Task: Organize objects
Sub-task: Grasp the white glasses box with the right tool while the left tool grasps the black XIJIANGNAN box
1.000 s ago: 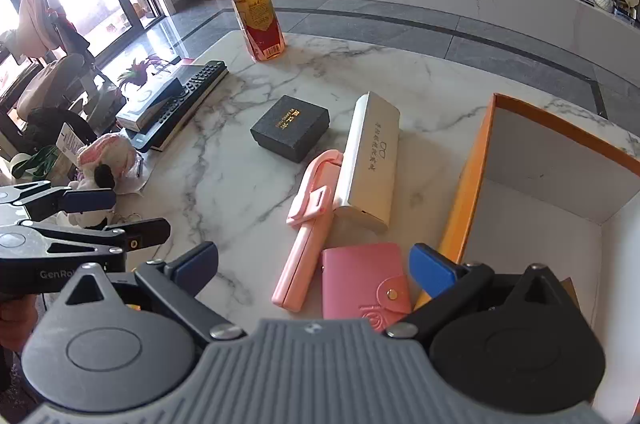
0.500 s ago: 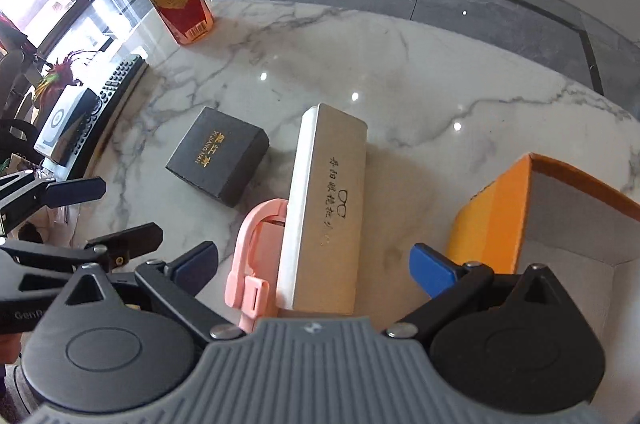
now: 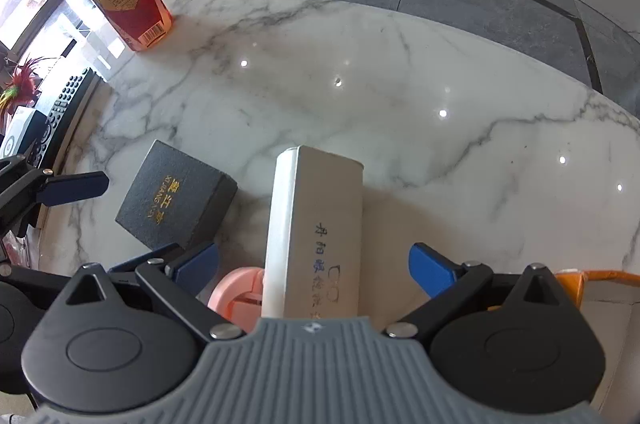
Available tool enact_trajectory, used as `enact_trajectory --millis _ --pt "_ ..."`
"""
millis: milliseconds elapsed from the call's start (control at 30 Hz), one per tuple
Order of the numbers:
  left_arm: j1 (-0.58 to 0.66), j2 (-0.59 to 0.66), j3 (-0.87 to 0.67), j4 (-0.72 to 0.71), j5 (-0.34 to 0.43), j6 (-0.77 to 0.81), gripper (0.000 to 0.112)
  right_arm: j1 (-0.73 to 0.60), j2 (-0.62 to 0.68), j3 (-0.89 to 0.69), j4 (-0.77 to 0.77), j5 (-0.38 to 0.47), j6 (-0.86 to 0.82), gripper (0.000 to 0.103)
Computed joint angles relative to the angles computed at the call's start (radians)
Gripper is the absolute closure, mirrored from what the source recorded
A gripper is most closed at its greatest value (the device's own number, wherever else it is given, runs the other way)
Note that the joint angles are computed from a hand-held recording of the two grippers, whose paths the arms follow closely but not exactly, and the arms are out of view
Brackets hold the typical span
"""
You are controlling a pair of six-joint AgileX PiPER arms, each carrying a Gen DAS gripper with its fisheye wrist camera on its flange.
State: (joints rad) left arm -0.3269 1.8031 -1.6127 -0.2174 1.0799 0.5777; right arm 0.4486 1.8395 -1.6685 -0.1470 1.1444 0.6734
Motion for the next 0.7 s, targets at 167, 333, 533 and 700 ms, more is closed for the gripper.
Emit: enact_trajectory --millis 167,333,533,700 --pt "0.013 0.036 -0.018 -0.04 -0.012 0.011 0.023 -0.043 0.017 -0.006 0.056 -0.013 -0.02 0.002" --pt "0.014 0.044 -0.016 -0.05 -0.022 0.045 0.023 -0.062 0.017 0.015 0.095 -0.055 -0.056 0.002" --pt "-0.002 0.049 -0.014 -0.014 -0.047 0.084 0.024 -0.06 0.015 0.033 0.077 -0.062 -0.041 0.003" --pt "0.031 0.085 -0.072 -0.041 0.042 0.033 0.023 -0.063 0.003 0.064 0.067 -0.085 -0.035 0.003"
